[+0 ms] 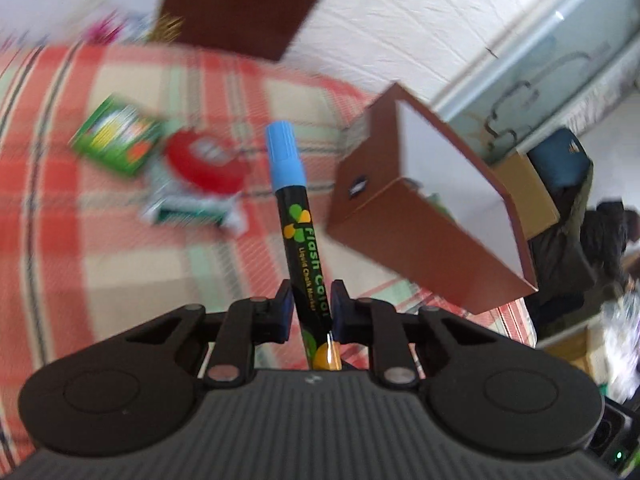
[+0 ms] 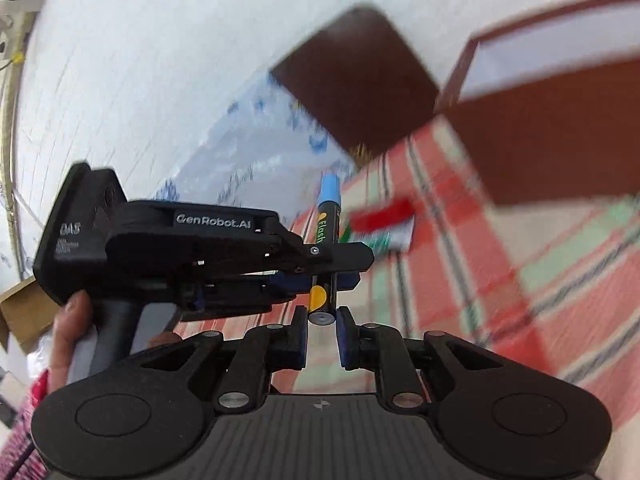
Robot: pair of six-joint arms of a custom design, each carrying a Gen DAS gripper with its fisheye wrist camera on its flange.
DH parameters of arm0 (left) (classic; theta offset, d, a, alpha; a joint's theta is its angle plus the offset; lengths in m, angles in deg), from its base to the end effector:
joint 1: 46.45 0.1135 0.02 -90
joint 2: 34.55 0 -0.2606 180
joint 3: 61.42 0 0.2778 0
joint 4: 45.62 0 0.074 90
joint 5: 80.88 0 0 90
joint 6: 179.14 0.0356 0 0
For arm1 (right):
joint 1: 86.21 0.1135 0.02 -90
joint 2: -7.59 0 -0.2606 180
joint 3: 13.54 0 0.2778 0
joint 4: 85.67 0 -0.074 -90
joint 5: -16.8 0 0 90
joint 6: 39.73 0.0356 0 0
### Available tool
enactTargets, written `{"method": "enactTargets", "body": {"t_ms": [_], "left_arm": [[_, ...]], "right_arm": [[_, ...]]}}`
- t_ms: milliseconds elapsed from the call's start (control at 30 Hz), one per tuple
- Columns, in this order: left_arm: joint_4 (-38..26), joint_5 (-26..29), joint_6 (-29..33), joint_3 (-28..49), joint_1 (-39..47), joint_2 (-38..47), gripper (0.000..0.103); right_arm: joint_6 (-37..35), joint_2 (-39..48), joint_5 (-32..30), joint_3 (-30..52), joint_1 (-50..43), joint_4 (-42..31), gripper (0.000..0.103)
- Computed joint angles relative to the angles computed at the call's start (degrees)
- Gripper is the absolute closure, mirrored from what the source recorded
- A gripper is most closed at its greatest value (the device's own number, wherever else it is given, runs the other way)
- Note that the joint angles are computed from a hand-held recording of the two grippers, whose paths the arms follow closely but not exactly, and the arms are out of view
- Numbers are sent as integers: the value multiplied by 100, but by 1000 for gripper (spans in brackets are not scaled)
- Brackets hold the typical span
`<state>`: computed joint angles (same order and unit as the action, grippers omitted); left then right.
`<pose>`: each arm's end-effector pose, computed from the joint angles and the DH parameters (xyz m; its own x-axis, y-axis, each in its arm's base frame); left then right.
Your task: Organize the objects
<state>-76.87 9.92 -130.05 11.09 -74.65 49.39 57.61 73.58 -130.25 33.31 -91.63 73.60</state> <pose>0.3041 -0.1636 0.2433 -0.7669 -0.3318 -0.5494 -0.0273 0.8721 -0.4886 0.2498 0.0063 0.2006 -0.7083 0.1370 -0.6925 -0.5034 0.5896 0.6316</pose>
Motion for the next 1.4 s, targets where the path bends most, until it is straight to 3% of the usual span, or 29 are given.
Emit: {"method": "enactTargets", "body": {"t_ms": [167,333,400,467,500,567,633,700,867,967,1100,1400], "left_arm": [[-644,-280,1034,2088,-353,1421,82],[-1121,-525,1647,3923,-513,2909,78],[-1366,-632,1711,4475,-545,3341,74],[-1532,-867,1828,4907,-583,3672,69],[-1558,-1036,1884,5000,-608,3746,68],[-1766,-1312,1913,5241,-637,3875,64],[-1815,-1460,1874,5160,-657,3811,63],[-1767,-1613,1826,4950,-703,3630,61],[-1450,-2102,1778,4101,-892,2977,59],[-1246,-2118,1756,3527,-963,2549,58],[-1338,-2886,1709,3034,-1179,2207,55],[-1344,-2998,975,1229,-804,977,50]], "right_arm": [[840,445,315,166,-464,1658,88],[1538,1449,684,727,-696,2578,88],[1971,1896,558,924,-773,3075,88],[2008,2090,942,1065,-667,3213,86],[2013,2194,1034,1162,-658,3201,93],[2094,2281,1142,1173,-599,3355,95],[2059,2165,1207,1070,-539,3431,89],[1929,2135,1143,1062,-608,3351,75],[1747,1658,1097,675,-682,3362,67],[1497,1396,1094,513,-681,3123,66],[1196,1058,1080,344,-604,2551,66],[301,612,1355,43,10,1505,66]]}}
